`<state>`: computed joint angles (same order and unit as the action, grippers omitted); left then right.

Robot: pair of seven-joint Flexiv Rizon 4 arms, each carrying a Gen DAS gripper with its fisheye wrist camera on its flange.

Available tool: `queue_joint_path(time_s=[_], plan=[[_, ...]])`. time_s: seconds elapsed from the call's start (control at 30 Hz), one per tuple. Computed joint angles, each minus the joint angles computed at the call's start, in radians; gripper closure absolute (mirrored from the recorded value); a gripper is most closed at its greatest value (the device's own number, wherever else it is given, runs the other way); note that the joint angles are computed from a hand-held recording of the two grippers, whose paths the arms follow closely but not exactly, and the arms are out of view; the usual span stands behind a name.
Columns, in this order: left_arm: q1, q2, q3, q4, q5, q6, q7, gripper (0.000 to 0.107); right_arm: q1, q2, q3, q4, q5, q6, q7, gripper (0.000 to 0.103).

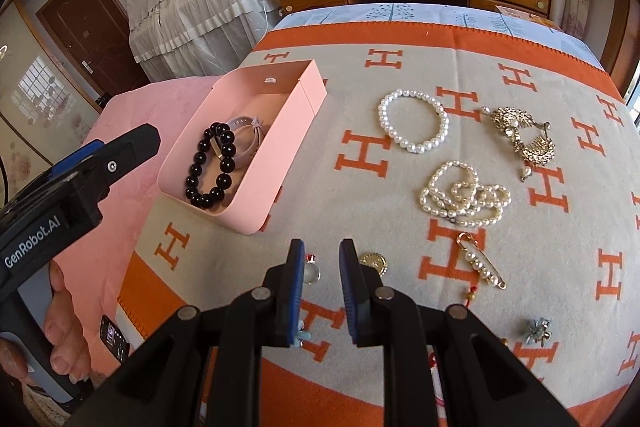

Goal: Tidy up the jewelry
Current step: 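Grasp the pearl bracelet with the left tool while the right tool grasps the gold leaf hair comb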

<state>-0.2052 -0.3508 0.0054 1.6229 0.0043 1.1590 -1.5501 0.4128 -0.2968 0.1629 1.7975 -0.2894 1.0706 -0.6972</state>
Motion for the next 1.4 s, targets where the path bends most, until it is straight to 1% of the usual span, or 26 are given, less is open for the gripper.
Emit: queue_joint_path(time_s=[0.3, 0.6, 0.7, 0.8, 0.97, 1.17, 1.23, 1.3, 1.4], plan=[[-0.026, 0.033, -0.019, 0.039, 0.013, 0.026, 0.027, 0.020, -0.010, 0.054, -0.013, 0.080, -0.049, 0.052, 0.051, 0.085], [-0.057, 0.041, -0.032, 0.048, 0.027, 0.007, 0.040, 0.019, -0.037, 0.096, -0.028, 0.140, -0.107, 0.098, 0.094, 0.085], [-0.067, 0.037, -0.028, 0.033, 0.038, 0.001, 0.033, 0.019, -0.055, 0.108, -0.033, 0.146, -0.114, 0.099, 0.100, 0.085], [-0.069, 0.017, -0.030, -0.011, 0.040, -0.029, 0.035, 0.019, -0.078, 0.122, -0.038, 0.144, -0.110, 0.097, 0.095, 0.085], [-0.071, -0.042, -0.039, -0.135, 0.018, -0.105, 0.044, 0.019, -0.117, 0.144, -0.057, 0.137, -0.143, 0.066, 0.092, 0.085], [-0.082, -0.155, -0.050, -0.351, -0.010, -0.241, 0.069, 0.019, -0.178, 0.130, -0.055, 0.065, -0.032, -0.003, -0.011, 0.079], [-0.094, -0.210, -0.045, -0.448, -0.009, -0.308, 0.066, 0.019, -0.194, 0.111, -0.053, 0.024, 0.017, -0.031, -0.061, 0.079], [-0.104, -0.271, -0.042, -0.547, -0.011, -0.384, 0.066, 0.019, -0.211, 0.075, -0.045, -0.038, 0.085, -0.074, -0.141, 0.079], [-0.121, -0.389, -0.034, -0.734, -0.014, -0.543, 0.068, 0.019, -0.233, 0.006, -0.025, -0.141, 0.192, -0.160, -0.265, 0.078]])
